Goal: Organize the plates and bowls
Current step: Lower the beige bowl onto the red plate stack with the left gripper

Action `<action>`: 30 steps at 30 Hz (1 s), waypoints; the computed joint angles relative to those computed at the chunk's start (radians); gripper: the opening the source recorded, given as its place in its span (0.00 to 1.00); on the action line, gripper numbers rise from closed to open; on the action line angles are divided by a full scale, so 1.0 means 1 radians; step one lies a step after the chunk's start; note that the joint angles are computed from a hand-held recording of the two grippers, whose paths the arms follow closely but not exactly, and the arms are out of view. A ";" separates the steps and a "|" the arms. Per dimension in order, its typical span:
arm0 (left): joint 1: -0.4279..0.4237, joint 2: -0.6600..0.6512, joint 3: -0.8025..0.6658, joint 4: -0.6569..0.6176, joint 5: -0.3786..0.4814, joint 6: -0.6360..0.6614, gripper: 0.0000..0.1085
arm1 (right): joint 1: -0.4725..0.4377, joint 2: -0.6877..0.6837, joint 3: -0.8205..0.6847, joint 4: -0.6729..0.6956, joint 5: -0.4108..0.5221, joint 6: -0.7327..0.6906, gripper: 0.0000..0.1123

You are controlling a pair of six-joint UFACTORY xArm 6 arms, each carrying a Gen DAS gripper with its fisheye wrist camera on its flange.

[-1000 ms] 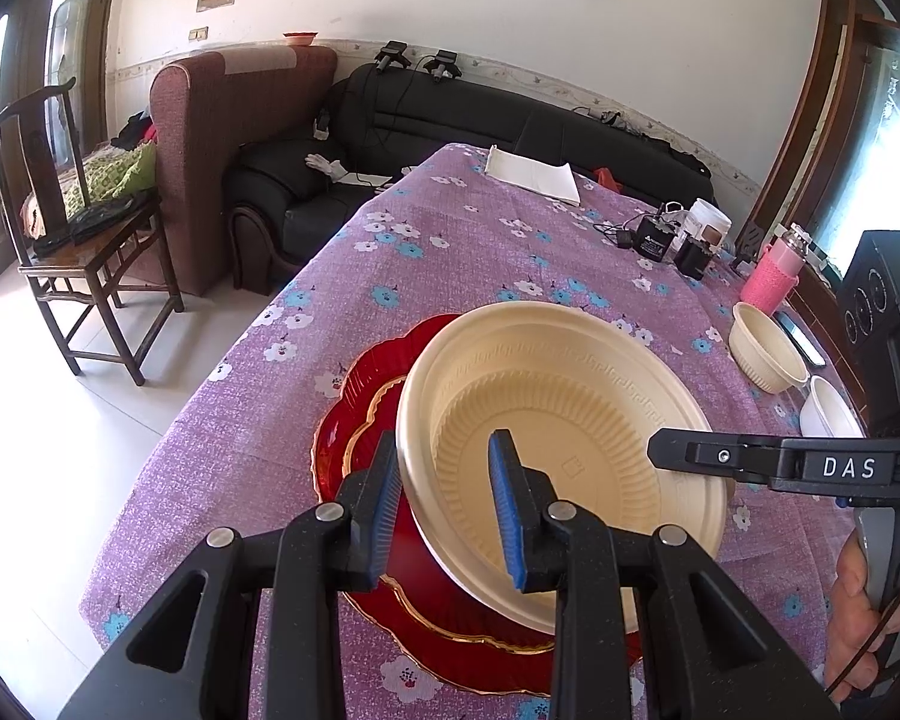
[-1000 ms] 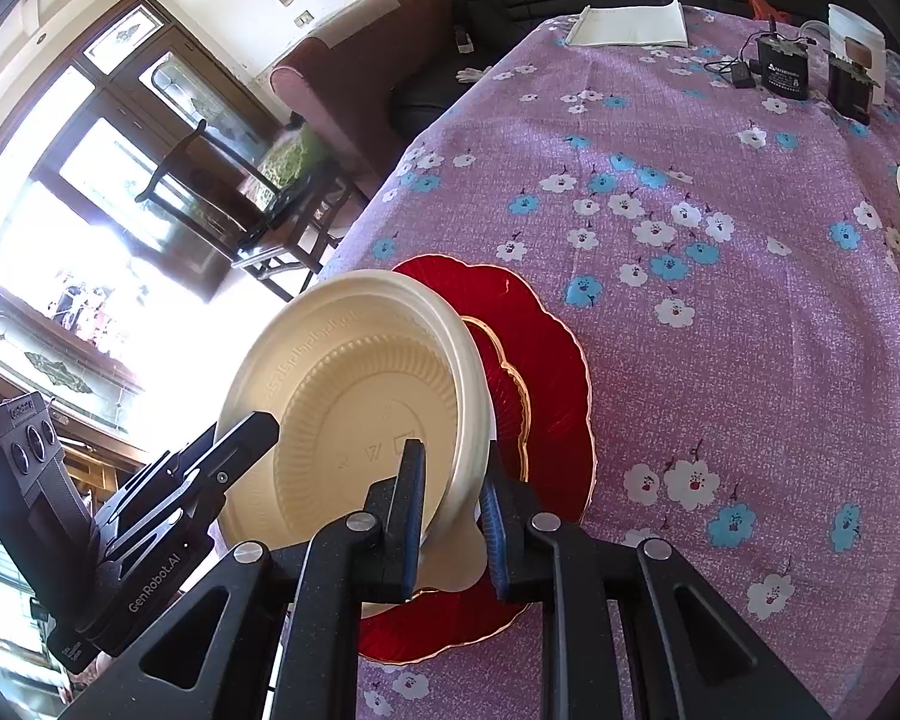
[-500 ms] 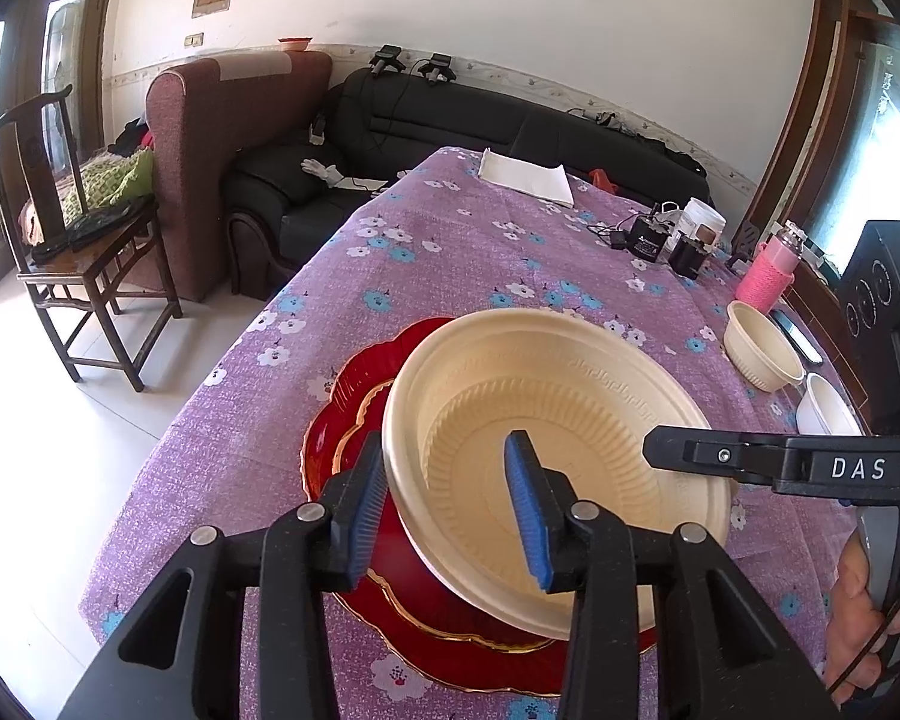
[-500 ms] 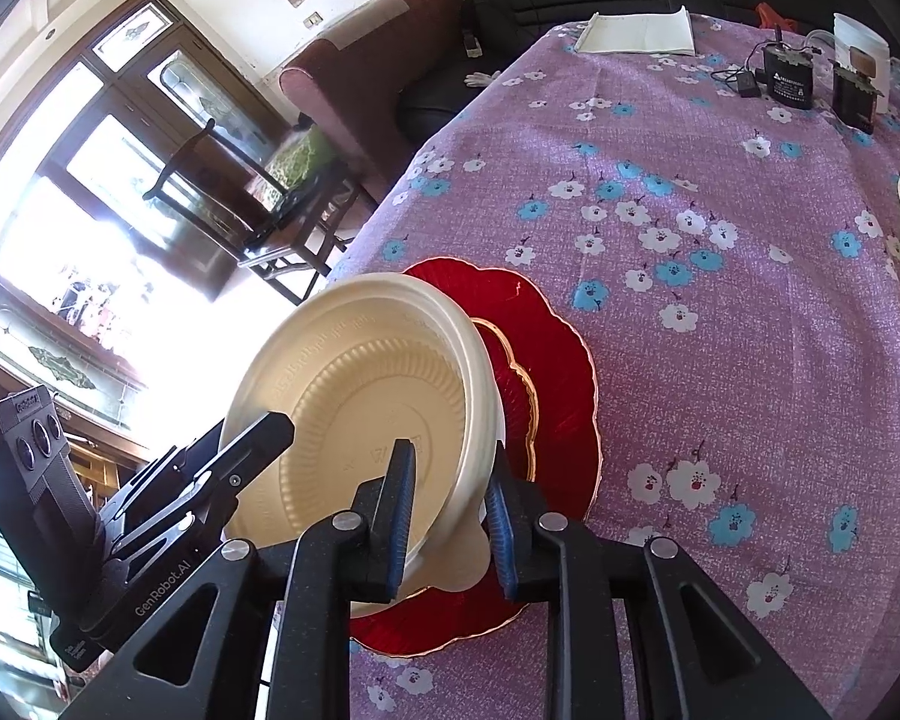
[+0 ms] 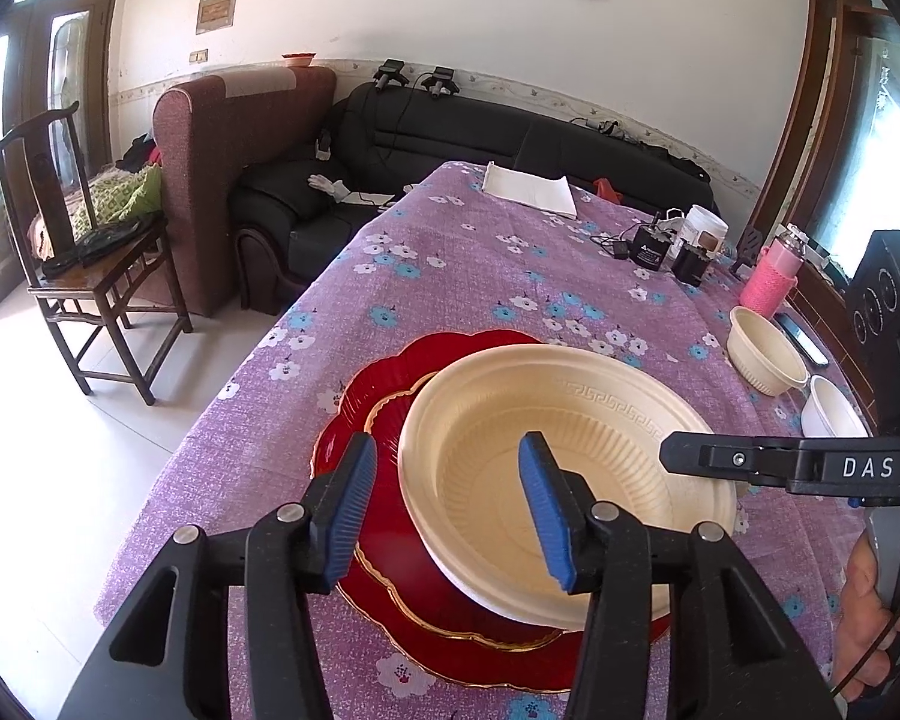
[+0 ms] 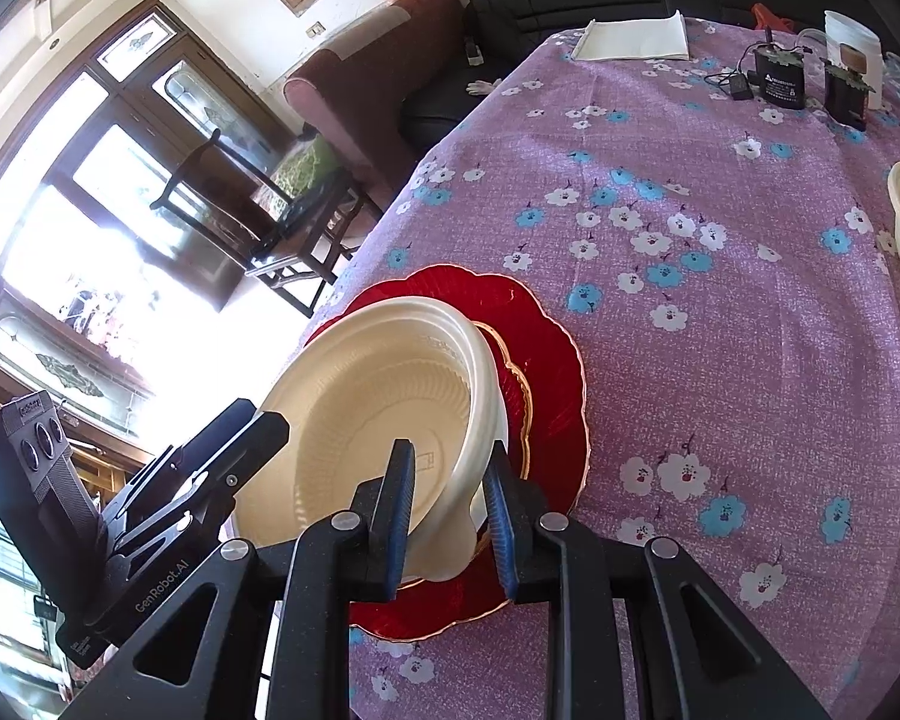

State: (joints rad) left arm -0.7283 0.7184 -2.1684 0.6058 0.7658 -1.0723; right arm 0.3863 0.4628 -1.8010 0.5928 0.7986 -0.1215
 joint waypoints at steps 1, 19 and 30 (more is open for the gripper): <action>-0.003 0.001 -0.005 0.013 0.010 -0.006 0.45 | -0.001 -0.003 0.005 0.002 -0.001 -0.001 0.23; -0.030 0.017 -0.061 0.081 0.080 -0.014 0.50 | -0.032 -0.090 0.124 0.092 -0.037 -0.062 0.23; -0.037 -0.013 -0.036 0.118 0.099 -0.045 0.54 | -0.052 -0.135 0.187 0.137 -0.059 -0.090 0.28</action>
State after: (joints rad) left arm -0.7652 0.7049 -2.2040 0.7241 0.8644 -1.1174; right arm 0.3339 0.3280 -1.6144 0.7303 0.7397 -0.2111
